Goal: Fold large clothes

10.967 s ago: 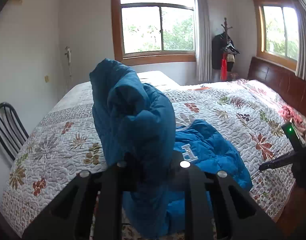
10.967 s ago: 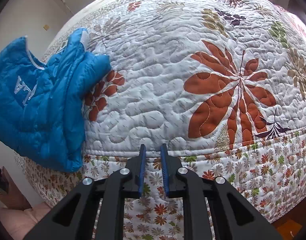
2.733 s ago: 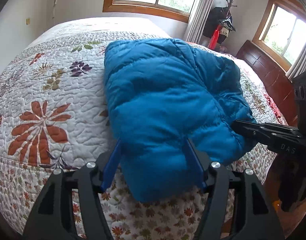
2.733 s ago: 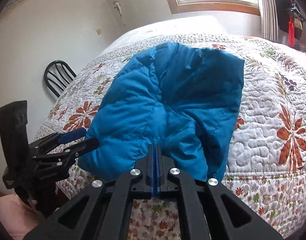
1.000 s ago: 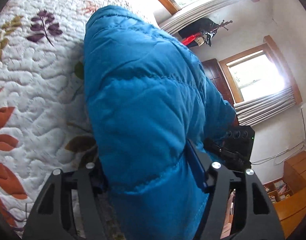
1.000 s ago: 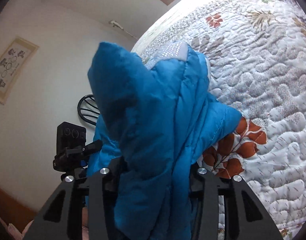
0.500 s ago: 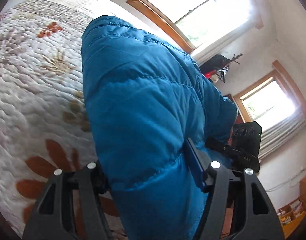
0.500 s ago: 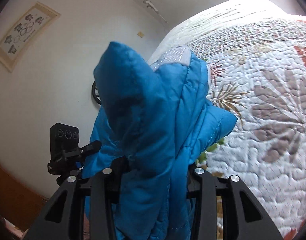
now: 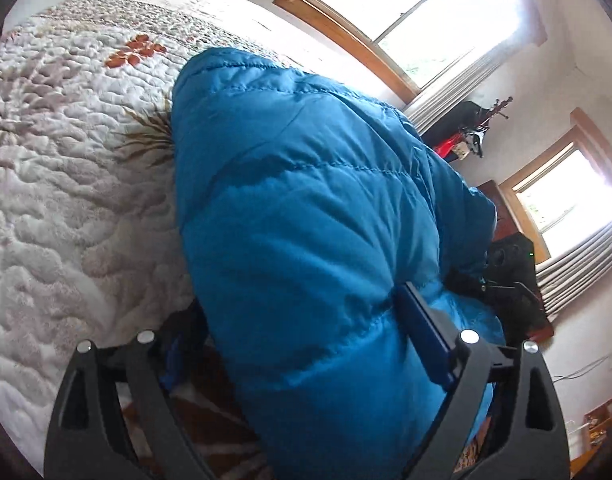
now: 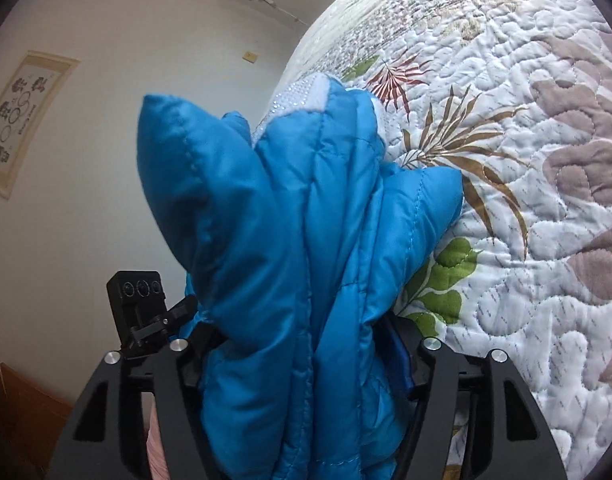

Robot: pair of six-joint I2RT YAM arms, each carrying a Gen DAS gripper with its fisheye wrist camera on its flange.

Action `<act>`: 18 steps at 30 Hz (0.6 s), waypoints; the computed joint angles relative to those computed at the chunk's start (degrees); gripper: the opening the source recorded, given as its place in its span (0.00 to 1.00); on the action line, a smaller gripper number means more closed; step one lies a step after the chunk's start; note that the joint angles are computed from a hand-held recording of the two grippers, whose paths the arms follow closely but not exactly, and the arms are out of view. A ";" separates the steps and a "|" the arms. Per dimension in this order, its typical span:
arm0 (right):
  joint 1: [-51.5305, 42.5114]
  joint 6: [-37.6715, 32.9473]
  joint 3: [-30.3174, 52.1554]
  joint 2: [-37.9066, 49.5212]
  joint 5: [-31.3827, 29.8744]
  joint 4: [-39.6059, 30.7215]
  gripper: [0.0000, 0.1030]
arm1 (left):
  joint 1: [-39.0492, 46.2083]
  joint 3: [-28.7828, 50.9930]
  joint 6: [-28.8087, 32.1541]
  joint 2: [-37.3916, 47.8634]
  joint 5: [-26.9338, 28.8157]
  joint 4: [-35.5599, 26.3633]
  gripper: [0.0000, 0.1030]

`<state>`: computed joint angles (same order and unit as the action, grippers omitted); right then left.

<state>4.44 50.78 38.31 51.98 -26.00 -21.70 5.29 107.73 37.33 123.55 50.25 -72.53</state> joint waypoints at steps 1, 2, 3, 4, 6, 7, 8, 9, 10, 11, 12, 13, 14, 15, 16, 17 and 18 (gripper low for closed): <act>2.17 0.02 1.87 -1.22 3.66 -3.83 0.71 | 0.05 0.06 -0.42 -1.14 -0.75 -0.19 0.87; 4.43 0.19 2.08 -4.59 6.90 -7.24 0.71 | 0.83 -0.53 0.06 -2.24 -1.63 -0.59 0.87; 8.19 1.41 3.99 -6.47 10.97 -10.40 0.71 | 1.91 -1.57 0.76 -3.45 -2.51 -1.01 0.87; 10.56 2.29 5.02 -8.29 13.81 -12.72 0.71 | 3.31 -2.56 2.37 -4.57 -3.03 -1.80 0.87; 16.00 4.93 6.80 -11.51 19.78 -17.25 0.75 | 4.54 -8.27 2.46 -10.08 -5.08 1.04 0.87; 19.37 6.60 7.45 -12.77 23.26 -19.30 0.76 | 5.69 -11.94 2.99 -13.20 -4.96 3.15 0.87; 23.27 8.38 8.12 -13.61 27.30 -21.38 0.76 | 6.86 -15.23 3.90 -15.77 -5.62 4.93 0.87; 26.87 10.07 8.62 -13.93 30.86 -23.34 0.76 | 8.04 -17.92 4.93 -17.80 -6.64 6.02 0.87; 31.01 12.22 8.76 -14.41 34.82 -25.10 0.76 | 8.96 -20.21 5.90 -19.70 -6.52 6.12 0.88; 33.18 13.53 9.01 -14.02 37.30 -26.58 0.76 | 9.73 -21.90 7.31 -20.94 -6.39 5.46 0.88; 36.46 15.80 8.96 -13.90 40.74 -28.46 0.76 | 10.50 -22.98 8.47 -21.27 -6.83 5.41 0.88; 38.55 17.35 8.61 -13.59 42.77 -29.75 0.75 | 11.48 -24.50 9.44 -21.68 -7.16 5.96 0.88; 37.97 17.36 8.59 -12.65 42.42 -30.54 0.75 | 11.77 -26.19 9.46 -22.49 -7.66 7.11 0.89; 37.57 17.65 7.54 -12.59 42.08 -30.06 0.75 | 11.77 -27.95 9.55 -23.05 -8.16 8.78 0.89; 37.04 17.84 5.91 -13.97 41.05 -29.80 0.75 | 11.27 -29.00 9.09 -22.87 -8.68 10.60 0.89; 37.36 18.39 4.93 -15.21 40.84 -30.25 0.75 | 11.25 -29.99 8.96 -22.75 -9.06 11.65 0.90; 36.17 17.77 3.54 -15.58 40.04 -29.14 0.76 | 10.81 -29.59 8.26 -21.48 -9.15 12.20 0.90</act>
